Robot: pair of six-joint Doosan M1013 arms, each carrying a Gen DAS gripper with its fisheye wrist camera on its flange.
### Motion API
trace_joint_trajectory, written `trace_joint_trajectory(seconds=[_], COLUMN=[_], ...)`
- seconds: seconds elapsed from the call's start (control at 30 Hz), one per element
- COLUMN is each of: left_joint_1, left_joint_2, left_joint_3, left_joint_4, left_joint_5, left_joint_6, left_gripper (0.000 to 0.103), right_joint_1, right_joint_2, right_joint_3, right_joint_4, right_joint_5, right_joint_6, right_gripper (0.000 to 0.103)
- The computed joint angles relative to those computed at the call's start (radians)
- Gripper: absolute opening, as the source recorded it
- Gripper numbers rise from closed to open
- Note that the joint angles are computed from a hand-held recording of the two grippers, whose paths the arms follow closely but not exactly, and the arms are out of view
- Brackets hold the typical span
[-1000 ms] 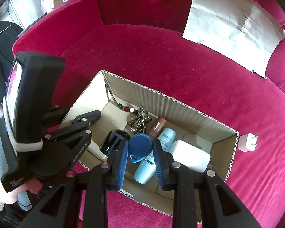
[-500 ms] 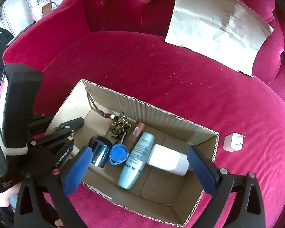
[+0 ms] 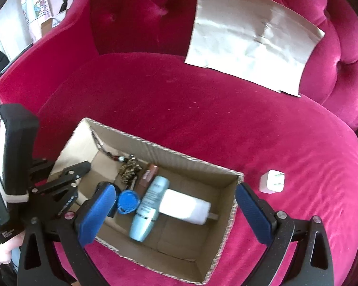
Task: Organize rigid objects
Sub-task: 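Move the right gripper back to the small white plug charger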
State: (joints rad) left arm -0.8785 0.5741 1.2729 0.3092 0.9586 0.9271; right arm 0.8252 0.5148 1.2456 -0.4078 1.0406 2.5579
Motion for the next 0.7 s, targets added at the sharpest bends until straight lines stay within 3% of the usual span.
trace_joint_trajectory(seconds=[0.7], left_joint_1=[-0.003], left_joint_2=[0.003], left_joint_3=[-0.004], left_joint_4=[0.002], left_joint_5=[0.003], left_joint_6=[-0.001], left_gripper=[0.004], right_joint_1=[-0.038], right_joint_2=[-0.103], right_joint_3=[0.138], right_joint_4=[-0.166], right_joint_5=[0.053], right_joint_6=[0.273], right_gripper=[0.103])
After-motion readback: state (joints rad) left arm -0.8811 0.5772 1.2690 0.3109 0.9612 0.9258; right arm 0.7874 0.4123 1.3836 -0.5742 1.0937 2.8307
